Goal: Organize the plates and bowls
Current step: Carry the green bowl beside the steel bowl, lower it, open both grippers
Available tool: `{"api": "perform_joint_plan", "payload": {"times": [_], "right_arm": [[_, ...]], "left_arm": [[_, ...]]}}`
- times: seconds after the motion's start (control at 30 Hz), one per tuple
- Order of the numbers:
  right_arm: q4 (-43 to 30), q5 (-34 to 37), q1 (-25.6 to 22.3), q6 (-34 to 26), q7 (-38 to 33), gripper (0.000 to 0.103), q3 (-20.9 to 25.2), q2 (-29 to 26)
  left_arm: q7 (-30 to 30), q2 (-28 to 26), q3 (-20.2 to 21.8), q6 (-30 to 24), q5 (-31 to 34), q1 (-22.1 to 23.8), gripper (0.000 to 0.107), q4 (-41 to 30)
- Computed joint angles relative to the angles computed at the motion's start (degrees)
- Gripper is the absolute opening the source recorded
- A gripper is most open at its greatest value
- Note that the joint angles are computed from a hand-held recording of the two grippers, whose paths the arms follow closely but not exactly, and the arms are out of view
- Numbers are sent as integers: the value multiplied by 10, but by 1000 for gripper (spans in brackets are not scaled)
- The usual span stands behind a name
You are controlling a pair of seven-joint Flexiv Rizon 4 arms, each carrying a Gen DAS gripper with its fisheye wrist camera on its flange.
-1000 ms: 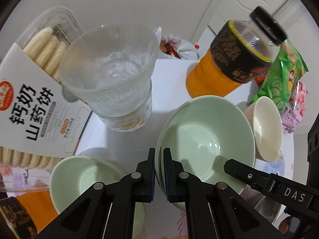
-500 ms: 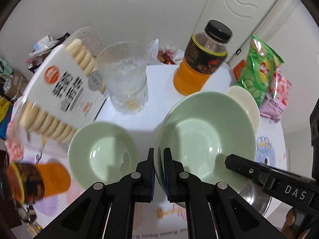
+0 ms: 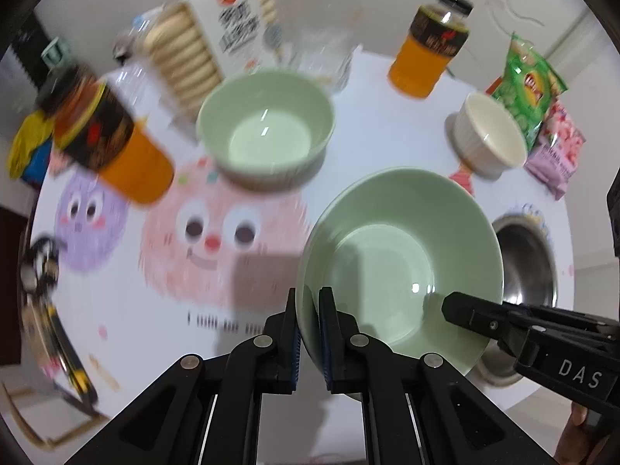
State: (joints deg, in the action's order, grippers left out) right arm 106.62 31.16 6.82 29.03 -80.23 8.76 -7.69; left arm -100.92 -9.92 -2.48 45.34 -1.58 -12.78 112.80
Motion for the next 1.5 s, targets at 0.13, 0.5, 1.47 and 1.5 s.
{"api": "perform_joint_plan", "payload": {"times": [0.13, 0.5, 1.47, 1.5], "right_arm": [[14, 0, 7, -4, -12, 17, 7, -1], [9, -39, 28, 9, 3, 16, 17, -47], [-6, 6, -2, 48, -12, 93, 5, -13], [-6, 3, -2, 49, -13, 94, 4, -14]], "left_arm": [[-27, 12, 4, 24, 6, -5, 8, 38], [-14, -17, 1, 56, -13, 4, 8, 57], [-64, 50, 9, 92, -34, 27, 103, 75], [-66, 47, 8, 94, -29, 27, 103, 72]]}}
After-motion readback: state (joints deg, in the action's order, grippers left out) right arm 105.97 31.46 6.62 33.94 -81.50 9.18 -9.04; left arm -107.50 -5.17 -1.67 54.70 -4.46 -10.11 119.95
